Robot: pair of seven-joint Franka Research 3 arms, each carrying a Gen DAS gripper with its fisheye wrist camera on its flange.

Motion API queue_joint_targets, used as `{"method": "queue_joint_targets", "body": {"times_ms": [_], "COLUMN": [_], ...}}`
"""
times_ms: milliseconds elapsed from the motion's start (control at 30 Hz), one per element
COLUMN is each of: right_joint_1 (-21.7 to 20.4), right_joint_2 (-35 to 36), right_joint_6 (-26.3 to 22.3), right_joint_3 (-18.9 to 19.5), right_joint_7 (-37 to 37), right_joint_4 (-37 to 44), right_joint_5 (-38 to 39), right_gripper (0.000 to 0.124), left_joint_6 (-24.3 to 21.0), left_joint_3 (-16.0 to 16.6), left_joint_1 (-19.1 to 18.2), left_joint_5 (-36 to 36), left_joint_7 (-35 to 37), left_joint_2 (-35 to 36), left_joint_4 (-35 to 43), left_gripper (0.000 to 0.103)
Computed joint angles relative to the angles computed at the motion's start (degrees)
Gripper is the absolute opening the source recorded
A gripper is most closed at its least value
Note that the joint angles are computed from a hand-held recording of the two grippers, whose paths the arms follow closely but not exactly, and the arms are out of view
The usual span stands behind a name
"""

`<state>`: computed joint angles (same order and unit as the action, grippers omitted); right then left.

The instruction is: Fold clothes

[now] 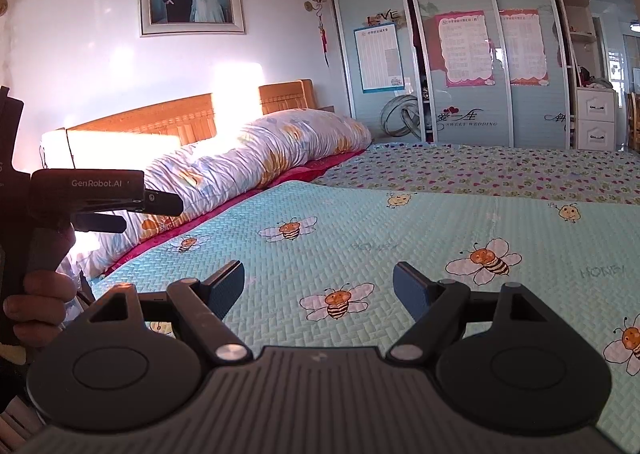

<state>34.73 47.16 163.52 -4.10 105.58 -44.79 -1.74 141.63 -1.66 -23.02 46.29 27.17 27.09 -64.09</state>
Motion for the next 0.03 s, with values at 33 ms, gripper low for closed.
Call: {"method": "queue_joint_targets", "body": {"times_ms": [33], "right_joint_1": [-0.2], "right_joint_2": [0.5], "right_joint_6": [-0.5], "right_joint_3": [0.2], "right_joint_7": [-0.1], "right_joint_4": [0.9], "right_joint_5": [0.2], "right_gripper": [0.082], "left_joint_6": [-0.7], "left_joint_3": [-0.2], "left_joint_1": [0.0], "left_joint_5": [-0.3], "left_joint_7": [0.8], "left_joint_2": [0.4], "left_joint_4": [0.8], "left_gripper": [0.103]}}
